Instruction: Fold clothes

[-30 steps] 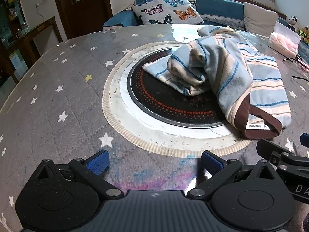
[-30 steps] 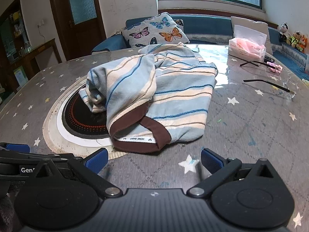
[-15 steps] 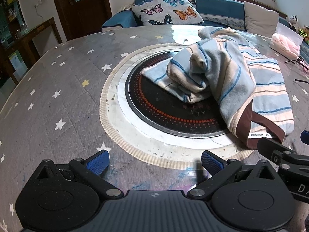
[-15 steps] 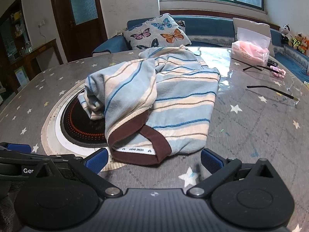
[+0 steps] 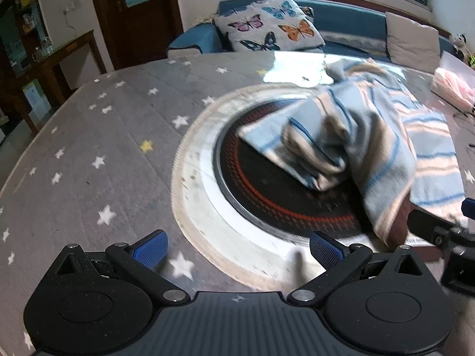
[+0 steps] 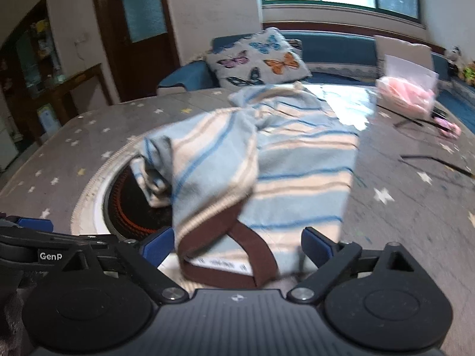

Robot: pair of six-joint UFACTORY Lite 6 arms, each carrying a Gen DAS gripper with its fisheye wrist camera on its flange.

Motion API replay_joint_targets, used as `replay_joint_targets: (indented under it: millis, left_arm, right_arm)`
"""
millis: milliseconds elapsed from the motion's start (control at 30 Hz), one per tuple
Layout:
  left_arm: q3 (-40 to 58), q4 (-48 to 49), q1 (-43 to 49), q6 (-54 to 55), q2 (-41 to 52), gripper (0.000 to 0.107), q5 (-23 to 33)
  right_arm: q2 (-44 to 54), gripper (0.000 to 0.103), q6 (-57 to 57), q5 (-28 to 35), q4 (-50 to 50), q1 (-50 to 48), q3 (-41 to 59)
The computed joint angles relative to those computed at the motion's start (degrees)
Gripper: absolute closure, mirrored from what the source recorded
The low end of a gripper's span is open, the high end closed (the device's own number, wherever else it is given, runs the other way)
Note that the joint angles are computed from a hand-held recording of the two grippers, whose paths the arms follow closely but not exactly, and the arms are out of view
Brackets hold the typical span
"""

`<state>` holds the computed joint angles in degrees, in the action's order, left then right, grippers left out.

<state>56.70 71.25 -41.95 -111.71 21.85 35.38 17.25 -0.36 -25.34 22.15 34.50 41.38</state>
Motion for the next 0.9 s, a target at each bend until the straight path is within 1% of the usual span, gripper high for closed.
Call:
replay_joint_targets:
  millis: [100,233,267,333,433,533,600,633,667,700,733,767,833,900]
  left_arm:
    - [-0.98,1.24,1.54,-0.42,-1.29,0.004,0.6]
    - [-2.69,2.33,3.53,-0.87,-2.9,0.004,1.05]
    - [-3.21,2.58,4.05,-1.1,-3.39,0.004,1.11]
    - [-4.21,3.01,4.84,-1.54,-4.39,0.004,1.26]
    - [-5.13,3.05,5.78,-1.69,-5.47,0.004,1.29]
    - [-6.09,3.47,6.12,-2.17,-6.3,0.004,1.37]
    - [-6.65,3.61,6.38,-2.53,-6.52,0.004,1.18]
    - [-6.83,3.54,6.48,-2.58,-6.6,0.004,1.21]
    - [-6.99,3.5,6.66,-2.61,-6.65,0.004,1.19]
    - [-7.3,3.35,6.88,-2.44,-7.0,0.004,1.24]
    - [-7.66,3.26,6.97,-2.44,-7.38,0.004,1.37]
    - [-8.16,3.32,7.11,-2.6,-7.95,0.004,1.56]
    - [-8.93,3.21,7.51,-2.77,-9.07,0.004,2.12]
    - [-9.79,3.39,8.14,-3.03,-10.35,0.004,2.82]
  right_arm:
    - [2.23,0.014,12.71,1.26,-15.52,-4.08,3.88]
    - [7.38,0.025,28.89,1.99,-33.64,-9.13,10.63]
    - [8.79,0.029,32.94,2.02,-37.94,-10.26,12.5]
    - [11.0,0.033,39.21,1.89,-44.28,-12.01,15.67]
    - [14.4,0.039,44.02,1.74,-49.59,-13.69,20.59]
    - [19.03,0.042,42.99,4.51,-48.84,-14.11,27.2]
    - [21.89,0.044,44.38,5.94,-49.96,-14.57,31.06]
    - [23.18,0.048,45.72,6.05,-51.24,-14.83,32.62]
    - [24.38,0.055,47.96,5.7,-53.77,-15.21,33.98]
    - [25.52,0.059,50.9,5.51,-57.1,-15.57,35.39]
    - [26.29,0.077,52.18,5.23,-58.6,-15.69,36.26]
    - [26.43,0.091,52.38,4.77,-58.97,-15.58,36.42]
    - [25.2,0.097,51.05,3.89,-58.46,-14.91,35.31]
    - [22.48,0.1,45.78,1.82,-54.69,-13.88,32.17]
